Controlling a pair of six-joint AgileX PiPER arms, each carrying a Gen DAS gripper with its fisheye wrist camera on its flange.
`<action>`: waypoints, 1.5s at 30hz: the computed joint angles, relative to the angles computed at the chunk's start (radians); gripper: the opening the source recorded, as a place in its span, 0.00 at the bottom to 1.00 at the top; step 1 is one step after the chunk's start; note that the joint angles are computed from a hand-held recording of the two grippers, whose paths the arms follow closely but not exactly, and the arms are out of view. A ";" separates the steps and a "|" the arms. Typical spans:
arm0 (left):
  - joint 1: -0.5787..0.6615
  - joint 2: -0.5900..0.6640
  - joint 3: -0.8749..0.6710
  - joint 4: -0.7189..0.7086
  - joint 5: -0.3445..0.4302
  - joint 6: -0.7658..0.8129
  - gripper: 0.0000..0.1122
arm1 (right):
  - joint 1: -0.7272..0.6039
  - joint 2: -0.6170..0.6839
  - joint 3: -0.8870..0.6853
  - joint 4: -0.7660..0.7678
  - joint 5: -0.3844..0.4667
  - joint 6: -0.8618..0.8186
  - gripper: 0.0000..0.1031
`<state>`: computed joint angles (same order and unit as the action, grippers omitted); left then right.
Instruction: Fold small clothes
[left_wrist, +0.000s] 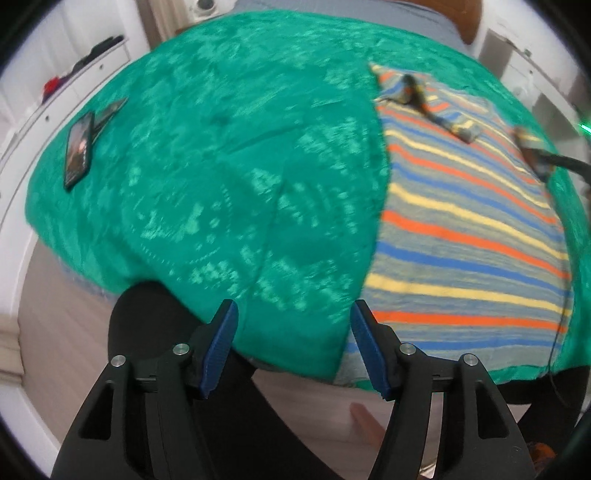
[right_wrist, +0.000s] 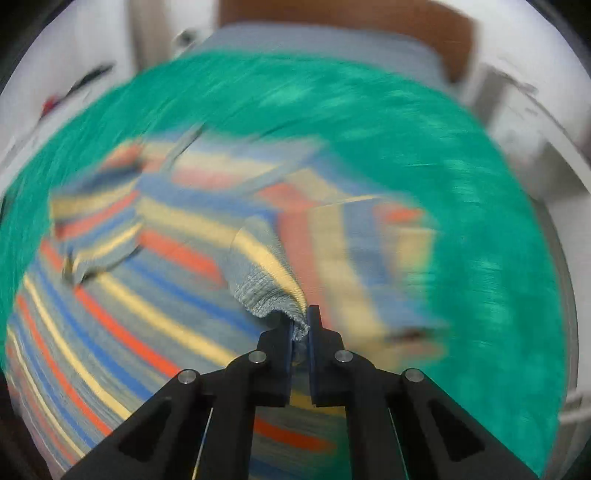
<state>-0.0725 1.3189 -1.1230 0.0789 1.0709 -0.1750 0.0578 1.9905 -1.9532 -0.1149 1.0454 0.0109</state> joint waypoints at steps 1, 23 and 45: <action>0.005 0.004 0.002 -0.005 -0.003 -0.001 0.58 | -0.057 -0.048 0.031 -0.017 -0.010 0.004 0.06; -0.199 -0.001 -0.016 0.068 0.042 -0.137 0.54 | -0.522 -0.166 0.393 0.033 -0.137 0.031 0.02; -0.300 0.247 -0.482 0.158 0.026 0.050 0.73 | -0.532 -0.300 0.578 0.112 -0.250 -0.031 0.29</action>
<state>-0.3727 1.5661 -1.6054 0.2372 1.0973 -0.1252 -0.4738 1.6901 -1.3755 -0.0026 0.7954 -0.0200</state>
